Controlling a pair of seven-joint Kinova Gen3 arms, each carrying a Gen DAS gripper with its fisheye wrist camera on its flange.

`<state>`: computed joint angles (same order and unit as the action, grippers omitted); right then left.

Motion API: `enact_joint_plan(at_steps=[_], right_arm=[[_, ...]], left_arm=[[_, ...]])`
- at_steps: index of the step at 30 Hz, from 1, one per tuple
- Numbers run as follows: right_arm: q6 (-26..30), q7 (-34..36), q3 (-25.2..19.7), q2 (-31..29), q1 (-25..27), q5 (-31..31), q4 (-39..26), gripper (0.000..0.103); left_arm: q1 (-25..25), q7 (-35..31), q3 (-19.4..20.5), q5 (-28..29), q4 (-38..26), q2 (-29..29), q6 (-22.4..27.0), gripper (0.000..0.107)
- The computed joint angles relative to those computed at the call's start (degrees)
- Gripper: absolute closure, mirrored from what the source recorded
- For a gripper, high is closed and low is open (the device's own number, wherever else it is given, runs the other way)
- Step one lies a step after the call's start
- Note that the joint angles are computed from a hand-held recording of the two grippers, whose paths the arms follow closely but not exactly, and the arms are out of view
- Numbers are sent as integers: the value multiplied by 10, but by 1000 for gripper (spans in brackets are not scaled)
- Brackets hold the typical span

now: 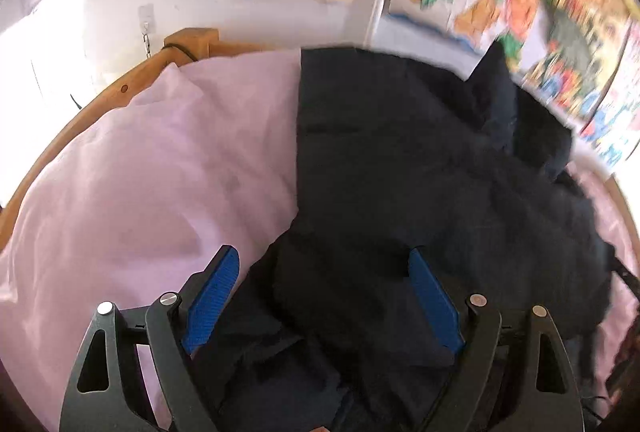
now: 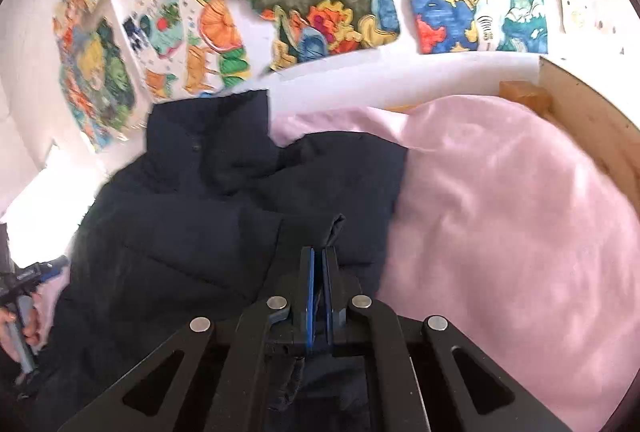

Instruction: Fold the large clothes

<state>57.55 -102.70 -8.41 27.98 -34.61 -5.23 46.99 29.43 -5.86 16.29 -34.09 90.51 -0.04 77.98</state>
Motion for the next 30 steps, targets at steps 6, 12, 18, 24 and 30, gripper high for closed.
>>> enact_joint_plan(at_steps=[6, 12, 18, 24, 30], right_arm=[[42, 1, 75, 40, -110, 130, -22, 97], [43, 7, 80, 47, -124, 162, -15, 97], [-92, -8, 28, -34, -98, 187, 85, 37], [-50, 102, -6, 5, -115, 145, 20, 29], [18, 129, 3, 61, -109, 102, -40, 26]], left_arm=[[-28, -14, 25, -15, 1, 54, 20, 8], [-148, 45, 171, -45, 25, 41, 33, 6], [-25, 106, 167, -182, 56, -9, -9, 6], [58, -30, 87, -172, -56, 118, 13, 6], [96, -92, -19, -113, -47, 163, -27, 5]])
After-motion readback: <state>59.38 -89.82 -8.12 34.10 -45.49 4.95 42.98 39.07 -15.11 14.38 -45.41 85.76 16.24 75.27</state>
